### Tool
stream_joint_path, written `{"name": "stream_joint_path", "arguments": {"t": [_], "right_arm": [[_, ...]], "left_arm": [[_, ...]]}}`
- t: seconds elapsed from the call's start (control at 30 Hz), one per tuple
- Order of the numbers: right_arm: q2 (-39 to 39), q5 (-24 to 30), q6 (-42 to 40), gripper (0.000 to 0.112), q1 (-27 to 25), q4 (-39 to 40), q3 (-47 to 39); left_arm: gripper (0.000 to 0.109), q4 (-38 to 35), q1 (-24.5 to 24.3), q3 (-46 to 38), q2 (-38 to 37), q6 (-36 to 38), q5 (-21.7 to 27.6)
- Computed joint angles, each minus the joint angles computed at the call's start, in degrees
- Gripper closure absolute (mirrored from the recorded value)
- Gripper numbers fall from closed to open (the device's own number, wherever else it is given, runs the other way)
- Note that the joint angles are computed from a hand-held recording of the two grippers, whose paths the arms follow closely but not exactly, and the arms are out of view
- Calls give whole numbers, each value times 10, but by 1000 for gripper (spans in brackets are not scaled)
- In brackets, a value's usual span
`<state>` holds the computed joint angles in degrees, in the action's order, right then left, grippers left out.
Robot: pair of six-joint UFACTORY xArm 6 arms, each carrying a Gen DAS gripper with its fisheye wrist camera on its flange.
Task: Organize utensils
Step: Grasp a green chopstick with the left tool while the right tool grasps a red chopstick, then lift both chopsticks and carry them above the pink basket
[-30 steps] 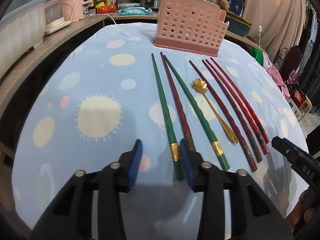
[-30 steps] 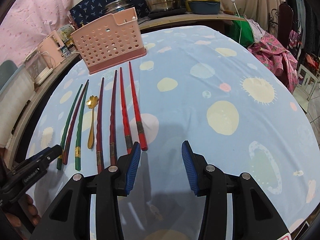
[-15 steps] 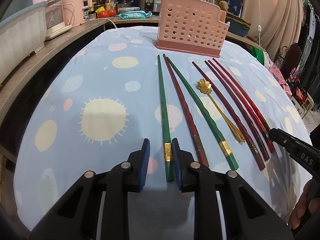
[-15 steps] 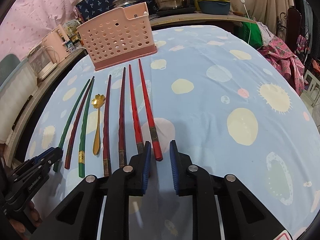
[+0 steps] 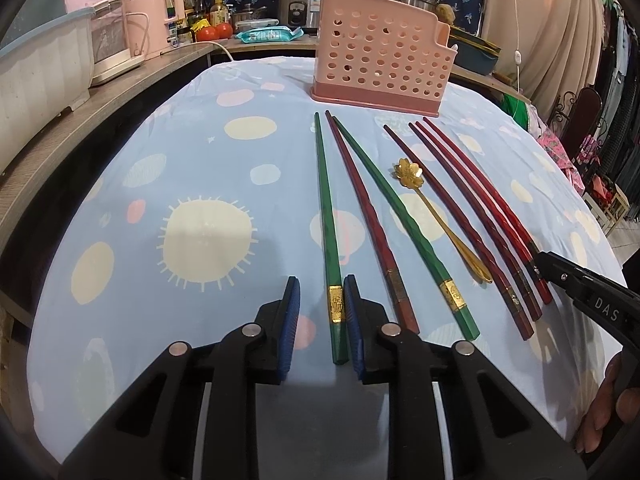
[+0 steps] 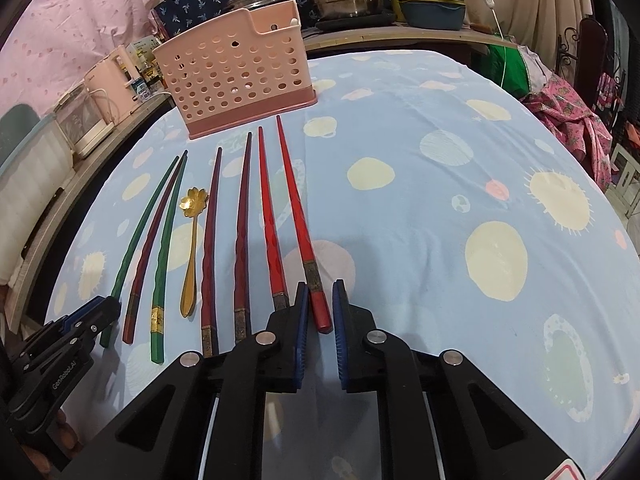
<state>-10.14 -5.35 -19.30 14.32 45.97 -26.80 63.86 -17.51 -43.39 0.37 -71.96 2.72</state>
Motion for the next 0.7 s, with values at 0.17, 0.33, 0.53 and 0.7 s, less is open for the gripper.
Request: {"name": "stream_joint_path", "arguments": {"t": [0.17,0.33,0.53,0.7], "right_arm": [[-5,8,-59,103,7,68,-6],[-20,10,-56,104,9,67,4],[-48,11,-28,104,6,37,20],[-70,10,7,105,-1,-3,32]], "left_arm": [[87,-18,4,6,-2,13,-9],[95,-80,7,20,-8,64,-20],[101,-223,3,57,-29,189,-40],[101,-312,-7,84,-50,269,-46]]}}
